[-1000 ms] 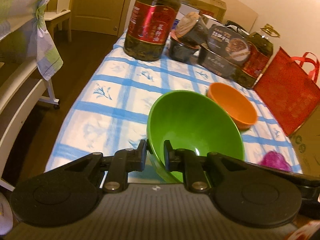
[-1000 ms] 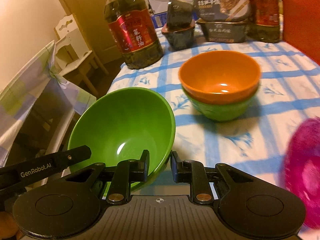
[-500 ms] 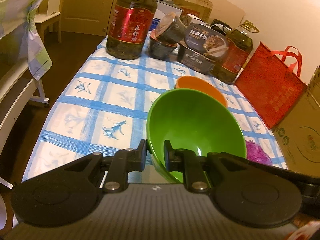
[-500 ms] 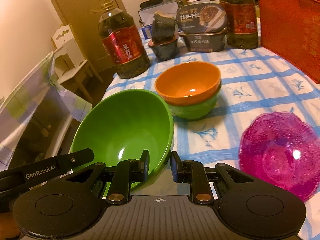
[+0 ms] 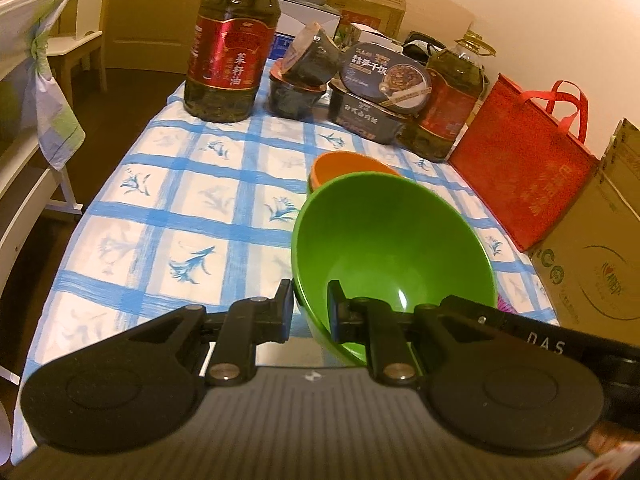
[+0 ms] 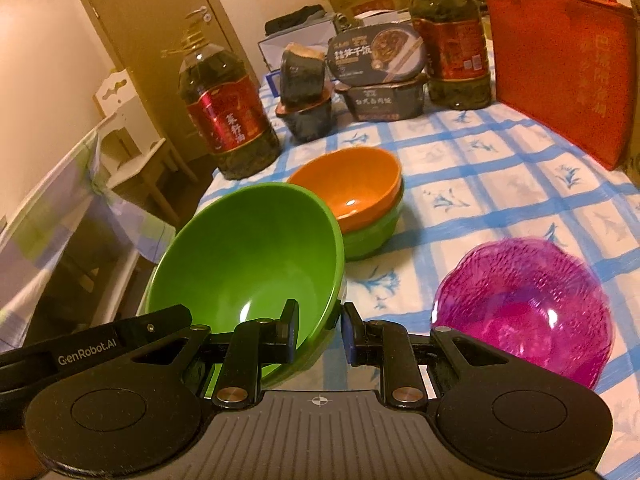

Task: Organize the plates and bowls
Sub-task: 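Lift the green bowl with both grippers and carry it over the orange-green bowl stack, then lower the green bowl onto the bowl stack and open both grippers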

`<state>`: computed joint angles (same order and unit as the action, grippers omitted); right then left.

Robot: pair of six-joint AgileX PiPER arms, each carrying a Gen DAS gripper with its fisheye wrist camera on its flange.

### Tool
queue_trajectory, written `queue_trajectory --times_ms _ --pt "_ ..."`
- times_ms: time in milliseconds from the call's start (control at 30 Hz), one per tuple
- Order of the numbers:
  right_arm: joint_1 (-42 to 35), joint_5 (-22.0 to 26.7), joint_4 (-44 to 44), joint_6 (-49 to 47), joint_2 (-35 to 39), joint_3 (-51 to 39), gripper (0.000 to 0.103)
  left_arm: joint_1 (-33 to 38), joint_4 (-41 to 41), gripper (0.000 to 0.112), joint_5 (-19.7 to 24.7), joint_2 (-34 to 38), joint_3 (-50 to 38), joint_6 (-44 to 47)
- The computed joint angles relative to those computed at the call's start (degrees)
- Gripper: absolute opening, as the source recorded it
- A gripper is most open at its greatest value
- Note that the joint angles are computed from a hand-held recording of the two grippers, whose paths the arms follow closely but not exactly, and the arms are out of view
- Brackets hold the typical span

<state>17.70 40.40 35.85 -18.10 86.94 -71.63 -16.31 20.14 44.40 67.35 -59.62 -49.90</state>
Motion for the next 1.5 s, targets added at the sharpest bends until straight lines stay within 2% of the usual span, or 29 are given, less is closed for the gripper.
queue_trajectory --times_ms 400,800,1067,1233,1500 --pt "-4.0 6.3 -0.5 -0.8 10.4 -16.4 0.022 3.3 -3.5 0.015 0.0 12.1 -14.7 5.9" --pt "-4.2 13.3 -5.3 4.2 29.7 -42.7 0.022 10.0 -11.7 0.015 0.4 29.2 -31.5 15.3" --pt "-3.3 18.9 -8.5 7.2 42.0 -59.4 0.022 12.7 -14.2 0.015 0.1 36.8 -36.6 18.6" --pt "-2.8 19.9 -9.7 7.5 45.2 -62.3 0.022 13.0 -14.3 0.015 -0.3 38.7 -36.7 19.5" --pt "-2.3 20.0 -10.5 8.0 45.9 -62.6 0.023 13.4 -15.0 0.015 -1.6 38.8 -35.4 19.6"
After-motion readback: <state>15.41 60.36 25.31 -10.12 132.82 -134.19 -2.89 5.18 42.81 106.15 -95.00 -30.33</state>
